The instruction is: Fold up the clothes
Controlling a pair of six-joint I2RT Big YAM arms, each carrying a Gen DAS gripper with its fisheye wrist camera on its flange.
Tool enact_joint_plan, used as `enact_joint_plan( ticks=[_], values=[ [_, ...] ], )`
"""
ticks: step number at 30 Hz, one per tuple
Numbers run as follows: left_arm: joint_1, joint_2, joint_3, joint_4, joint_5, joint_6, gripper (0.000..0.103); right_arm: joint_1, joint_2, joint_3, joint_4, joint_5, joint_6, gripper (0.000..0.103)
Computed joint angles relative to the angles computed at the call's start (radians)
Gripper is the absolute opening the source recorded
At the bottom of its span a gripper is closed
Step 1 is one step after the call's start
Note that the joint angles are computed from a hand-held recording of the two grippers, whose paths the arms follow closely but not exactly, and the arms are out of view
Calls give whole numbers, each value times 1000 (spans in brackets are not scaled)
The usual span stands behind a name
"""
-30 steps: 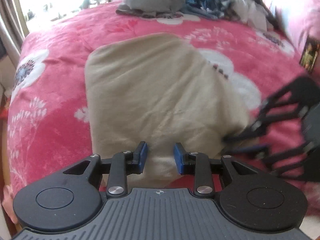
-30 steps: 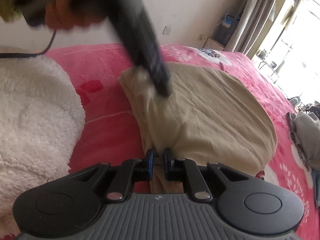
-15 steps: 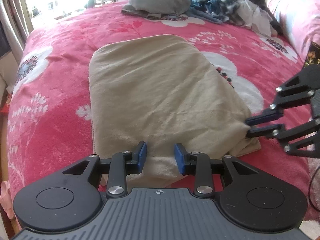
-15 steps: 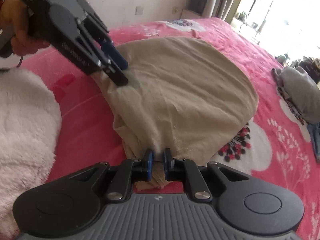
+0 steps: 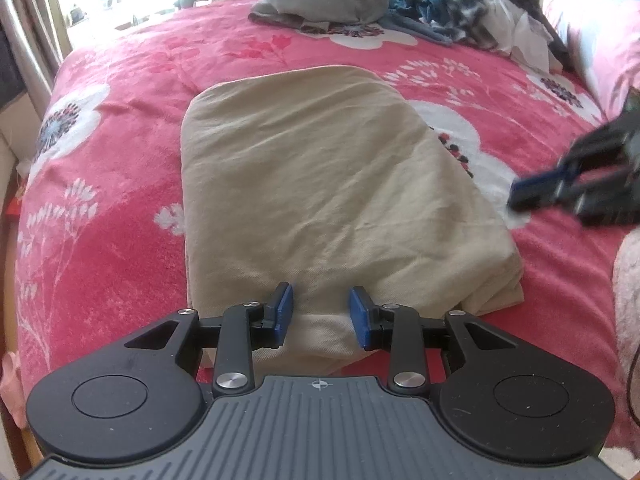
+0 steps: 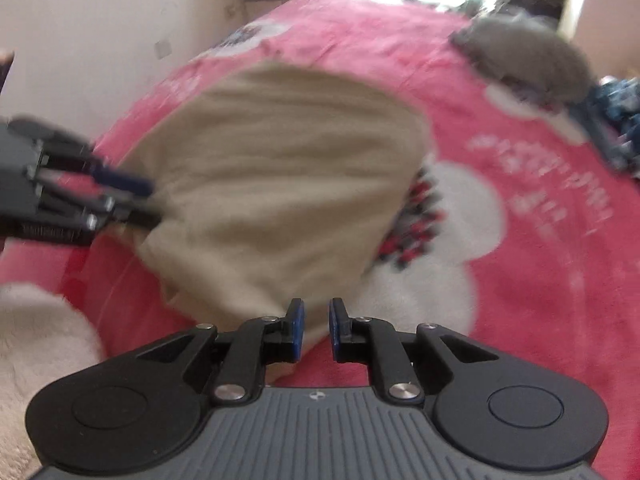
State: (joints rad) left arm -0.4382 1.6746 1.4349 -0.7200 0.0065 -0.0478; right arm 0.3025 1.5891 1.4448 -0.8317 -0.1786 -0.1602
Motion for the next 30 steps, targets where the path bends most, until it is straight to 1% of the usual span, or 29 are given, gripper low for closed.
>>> enact_joint_plan(
  ticks=[3, 8, 11, 12, 13, 14, 17, 19, 21, 23, 25, 27, 30],
  values=[
    [-2, -1, 0, -1, -6, -17, 32, -34, 22, 58, 31, -95, 88, 14],
    [-6, -1, 3, -9, -15, -26, 32, -27, 144, 167, 137, -124, 148, 16],
    [-3, -1, 1, -5, -9, -32, 32, -22, 241, 226, 152, -92, 164, 17],
    [-3, -2, -1, -4, -7, -35, 32, -23, 278, 265, 111, -82, 163, 17],
    [-1, -2, -1, -3, -5, -37, 32, -29, 299, 288, 83, -99, 176, 17],
    [0, -3, -3, -2, -2, -38, 32, -34, 299, 293, 78, -118, 196, 17],
    [1, -7, -12, 7, 4, -51, 32, -45, 279, 289, 127, -158, 219, 20],
    [0, -7, -15, 12, 3, -61, 32, -50, 305, 329, 128, -183, 239, 22],
    [-3, -7, -17, 15, -2, -61, 32, -52, 371, 404, 98, -209, 279, 22],
    [-3, -7, -18, 18, -2, -56, 32, -55, 447, 486, 61, -233, 340, 22],
    [0, -8, -21, 21, 7, -57, 32, -55, 466, 527, 40, -227, 383, 22],
    [2, -11, -27, 30, 13, -57, 32, -55, 482, 567, 18, -220, 425, 25],
    [2, -14, -39, 46, 13, -63, 32, -39, 420, 514, 86, -270, 388, 25]
  ],
)
